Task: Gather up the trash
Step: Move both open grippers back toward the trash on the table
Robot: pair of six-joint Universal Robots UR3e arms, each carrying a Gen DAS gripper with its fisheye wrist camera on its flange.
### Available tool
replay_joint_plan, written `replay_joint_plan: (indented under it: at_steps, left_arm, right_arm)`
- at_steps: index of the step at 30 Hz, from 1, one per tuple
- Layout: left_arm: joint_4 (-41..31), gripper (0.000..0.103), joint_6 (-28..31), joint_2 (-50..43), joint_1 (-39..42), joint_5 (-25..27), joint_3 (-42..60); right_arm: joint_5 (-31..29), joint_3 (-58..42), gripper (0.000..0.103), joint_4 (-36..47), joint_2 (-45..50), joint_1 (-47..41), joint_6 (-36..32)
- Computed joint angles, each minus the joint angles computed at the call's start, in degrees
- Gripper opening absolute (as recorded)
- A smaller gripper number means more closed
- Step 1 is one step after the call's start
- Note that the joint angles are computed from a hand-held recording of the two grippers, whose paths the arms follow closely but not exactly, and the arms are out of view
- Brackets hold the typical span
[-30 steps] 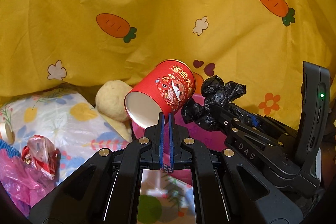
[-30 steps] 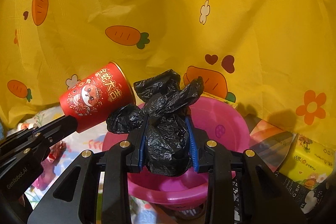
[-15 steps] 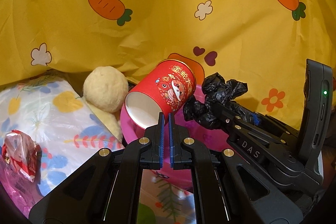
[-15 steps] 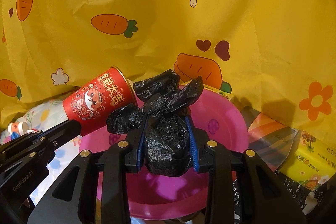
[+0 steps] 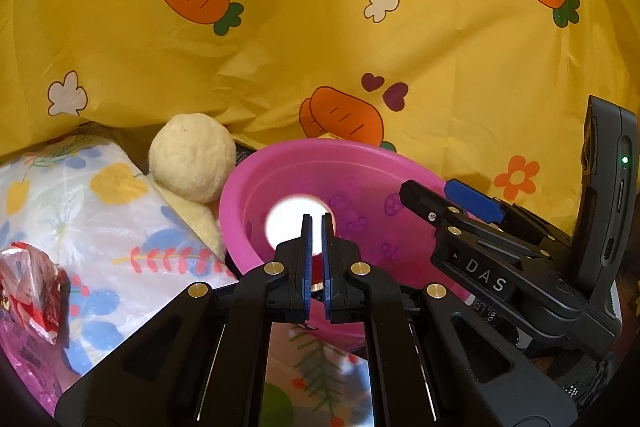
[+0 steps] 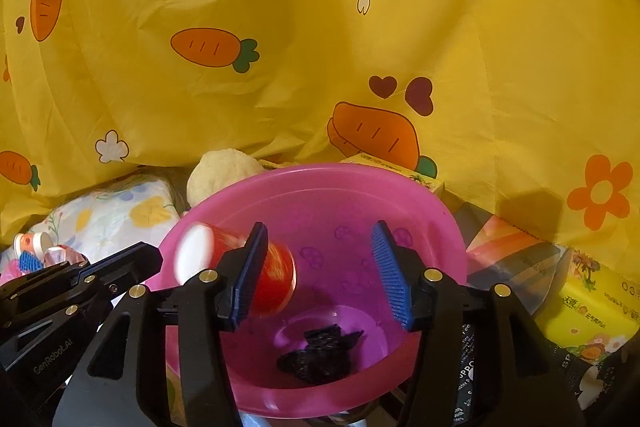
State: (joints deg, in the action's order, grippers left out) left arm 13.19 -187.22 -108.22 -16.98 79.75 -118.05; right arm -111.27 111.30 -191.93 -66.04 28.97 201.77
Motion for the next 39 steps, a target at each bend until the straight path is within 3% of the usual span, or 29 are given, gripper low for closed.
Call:
replay_joint_plan:
  at_steps: [3, 6, 8, 10, 12, 14, 20, 27, 32, 39]
  left_arm:
    - [0.51, 0.009, -0.66, 0.69, 0.97, -0.23, -1.58]
    - [1.48, 0.02, -1.09, 1.48, 1.16, 1.13, -3.18]
    - [1.96, 0.04, -1.24, 2.12, 0.91, 2.72, -4.08]
    - [2.45, 0.052, -1.25, 2.83, 0.29, 5.15, -4.89]
    - [3.02, 0.058, -1.18, 3.88, 0.09, 6.66, -6.0]
    - [3.9, 0.071, -1.63, 4.97, -0.27, 8.83, -7.27]
    - [6.45, 0.087, -2.05, 9.07, -1.34, 13.68, -12.16]
    - [8.6, 0.091, -3.55, 15.28, -3.1, 19.02, -18.75]
    - [9.08, 0.091, -5.48, 19.86, -6.5, 25.81, -22.97]
    - [6.76, 0.091, -9.56, 29.86, -9.34, 32.16, -32.49]
  right_arm:
    - [-0.96, 0.24, 0.063, -0.14, -0.12, 0.5, 0.3]
    - [-1.83, 0.2, 0.07, -0.15, 0.0, 1.19, 0.43]
    - [-2.6, -0.36, 0.074, 0.39, 0.22, 1.85, 0.43]
    - [-3.62, -0.84, 0.079, 0.62, 0.45, 2.68, 0.42]
    - [-5.24, -1.28, 0.084, 0.5, 0.84, 3.72, 0.56]
    - [-6.39, -1.4, 0.086, 0.36, 0.93, 4.56, 0.74]
    - [-8.42, -1.41, 0.088, 1.11, 0.36, 6.77, 1.4]
    - [-12.42, -0.1, 0.089, 0.72, -0.92, 10.97, 3.0]
    - [-17.23, 0.16, 0.09, -0.53, -0.78, 16.1, 3.46]
    - [-22.42, 0.86, 0.094, -1.73, -0.25, 23.9, 6.98]
